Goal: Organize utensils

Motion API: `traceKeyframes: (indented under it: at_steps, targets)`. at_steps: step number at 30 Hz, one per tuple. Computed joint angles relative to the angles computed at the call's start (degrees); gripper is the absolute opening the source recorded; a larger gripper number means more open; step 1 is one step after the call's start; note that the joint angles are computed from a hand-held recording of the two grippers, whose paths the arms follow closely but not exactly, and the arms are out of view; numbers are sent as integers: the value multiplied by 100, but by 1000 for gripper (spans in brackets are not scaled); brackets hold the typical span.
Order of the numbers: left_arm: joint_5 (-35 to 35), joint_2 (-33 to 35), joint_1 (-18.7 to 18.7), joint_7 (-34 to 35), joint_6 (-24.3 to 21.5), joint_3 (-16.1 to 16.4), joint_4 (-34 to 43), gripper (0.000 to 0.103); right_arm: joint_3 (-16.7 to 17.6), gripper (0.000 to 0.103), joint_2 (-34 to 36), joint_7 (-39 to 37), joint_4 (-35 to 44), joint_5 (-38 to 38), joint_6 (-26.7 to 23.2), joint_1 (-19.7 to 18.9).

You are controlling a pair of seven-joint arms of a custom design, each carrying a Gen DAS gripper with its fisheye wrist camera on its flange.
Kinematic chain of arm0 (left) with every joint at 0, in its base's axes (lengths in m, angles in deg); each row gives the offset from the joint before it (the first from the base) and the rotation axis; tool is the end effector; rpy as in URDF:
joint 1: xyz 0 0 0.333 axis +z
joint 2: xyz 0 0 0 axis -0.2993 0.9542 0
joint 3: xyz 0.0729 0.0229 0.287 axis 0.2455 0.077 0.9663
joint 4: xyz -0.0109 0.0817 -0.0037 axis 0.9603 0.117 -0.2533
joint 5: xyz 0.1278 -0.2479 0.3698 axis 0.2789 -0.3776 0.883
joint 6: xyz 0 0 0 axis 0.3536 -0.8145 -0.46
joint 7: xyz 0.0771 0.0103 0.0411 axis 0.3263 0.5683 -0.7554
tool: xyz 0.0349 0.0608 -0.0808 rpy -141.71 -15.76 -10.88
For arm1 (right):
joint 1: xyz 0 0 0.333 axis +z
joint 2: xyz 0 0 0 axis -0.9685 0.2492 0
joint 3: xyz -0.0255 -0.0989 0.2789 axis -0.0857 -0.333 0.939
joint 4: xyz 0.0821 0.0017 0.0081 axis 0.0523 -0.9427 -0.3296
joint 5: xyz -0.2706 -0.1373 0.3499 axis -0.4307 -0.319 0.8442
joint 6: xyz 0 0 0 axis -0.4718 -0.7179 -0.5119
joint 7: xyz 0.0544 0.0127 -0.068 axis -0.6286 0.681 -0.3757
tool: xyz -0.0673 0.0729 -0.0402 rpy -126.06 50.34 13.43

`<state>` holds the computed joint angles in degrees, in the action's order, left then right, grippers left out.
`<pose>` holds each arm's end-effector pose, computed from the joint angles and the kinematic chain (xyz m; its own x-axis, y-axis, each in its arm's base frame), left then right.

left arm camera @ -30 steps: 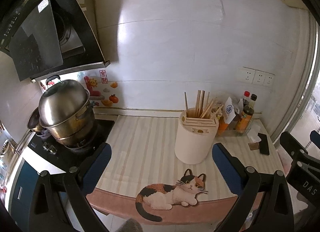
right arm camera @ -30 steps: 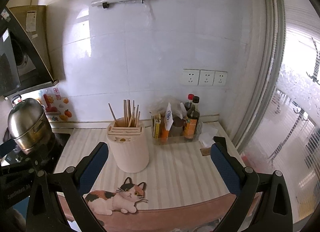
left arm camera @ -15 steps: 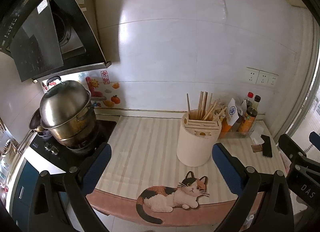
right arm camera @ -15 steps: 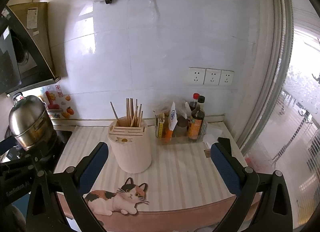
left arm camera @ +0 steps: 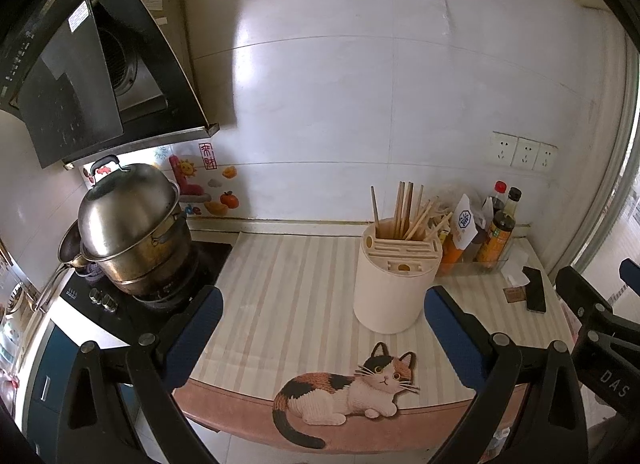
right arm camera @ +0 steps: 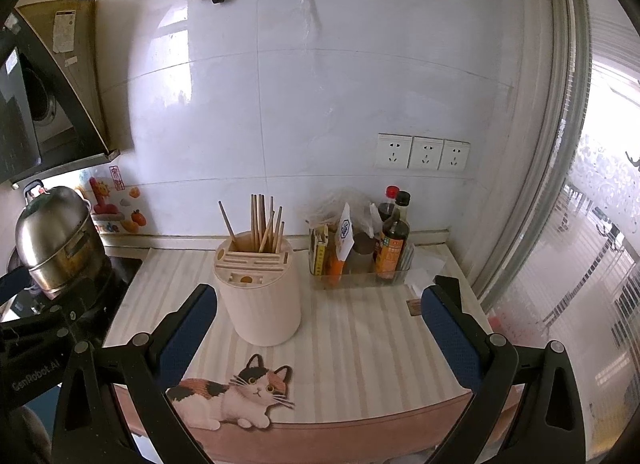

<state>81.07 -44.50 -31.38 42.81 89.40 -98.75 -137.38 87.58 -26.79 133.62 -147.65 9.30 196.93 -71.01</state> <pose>0.4082 -0.3127 0.7587 -0.1845 -0.9823 -0.0327 -0.6401 0.1453 -0.7544 0.3908 0.1548 0.7299 -0.3496 -0.9360 0.0403 -0.5688 0.1778 -0.8030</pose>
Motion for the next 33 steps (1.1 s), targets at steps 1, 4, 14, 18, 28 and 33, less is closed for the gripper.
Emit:
traceKeyframes:
  at_steps: [1,4,14,18,28,33]
  targets:
    - [1,2,0,-1,-1,1,4,103,-4,103,-9,-7,-9,-2,-3,4]
    - [3,1,-1,-11,1,-1,4,103,-25,103,-18,-22,-24,1,10,5]
    - [28,-6,1,10,19,-6,-14,103,-24,103,-16,-34,-29,4,22,-2]
    - [29,-5,3,25,11,4,-18,103,-15,103,-16,-46,-27,-10,22,-6]
    - [3,-60,5,88,72,38,-87,103,-39,103,-26,-67,-37,29,34,5]
    - [0,-51,20,81,73,22,-75,103,-29,103,-5,-54,-16,37,26,-3]
